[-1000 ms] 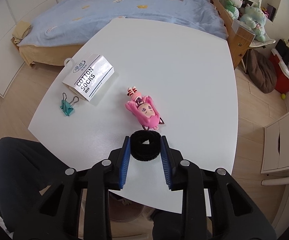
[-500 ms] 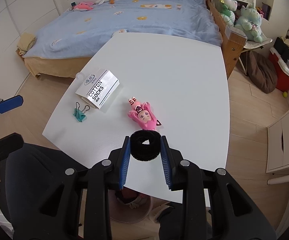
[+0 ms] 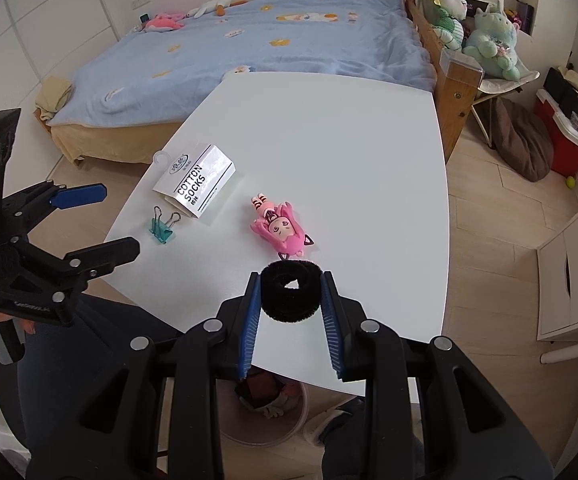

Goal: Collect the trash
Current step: 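Lift the black scrunchie with the right gripper while the left gripper grasps the teal binder clip, then drop the black scrunchie into the wastebasket with the right gripper while the left gripper carries the clip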

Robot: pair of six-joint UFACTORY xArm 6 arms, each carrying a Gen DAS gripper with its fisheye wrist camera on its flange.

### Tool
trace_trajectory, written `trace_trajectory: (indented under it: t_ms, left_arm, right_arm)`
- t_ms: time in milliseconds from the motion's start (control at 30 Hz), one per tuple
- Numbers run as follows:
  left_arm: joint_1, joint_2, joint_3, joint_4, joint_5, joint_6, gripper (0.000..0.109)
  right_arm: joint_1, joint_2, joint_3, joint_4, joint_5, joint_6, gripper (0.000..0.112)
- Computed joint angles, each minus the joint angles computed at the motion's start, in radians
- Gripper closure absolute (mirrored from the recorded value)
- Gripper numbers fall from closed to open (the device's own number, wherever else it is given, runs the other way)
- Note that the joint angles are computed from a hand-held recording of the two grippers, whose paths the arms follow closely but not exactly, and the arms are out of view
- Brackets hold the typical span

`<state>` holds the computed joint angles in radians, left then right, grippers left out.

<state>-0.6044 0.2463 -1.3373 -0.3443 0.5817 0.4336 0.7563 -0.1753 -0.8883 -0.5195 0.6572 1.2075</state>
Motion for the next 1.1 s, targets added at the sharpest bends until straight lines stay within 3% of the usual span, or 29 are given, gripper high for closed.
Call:
trace_trajectory:
  t_ms: [100, 333, 533, 700, 1100]
  left_arm:
    - [-0.001, 0.029, -0.026, 0.021, 0.016, -0.014, 0.016]
    - [0.0, 0.065, -0.051, 0.055, 0.048, -0.036, 0.055]
    - [0.003, 0.074, -0.056, 0.067, 0.06, -0.048, 0.076]
    - [0.004, 0.078, -0.056, 0.067, 0.059, -0.049, 0.084]
    - [0.004, 0.036, -0.006, 0.033, 0.022, -0.012, 0.084]
  right_arm:
    - [0.001, -0.004, 0.002, -0.003, 0.003, 0.005, 0.083]
    - [0.002, -0.011, 0.008, -0.007, 0.003, 0.009, 0.083]
    - [0.002, -0.012, 0.009, -0.006, 0.002, 0.009, 0.083]
    - [0.001, -0.014, 0.01, -0.004, 0.002, 0.005, 0.083]
    - [0.008, -0.015, 0.007, -0.02, -0.002, 0.02, 0.083]
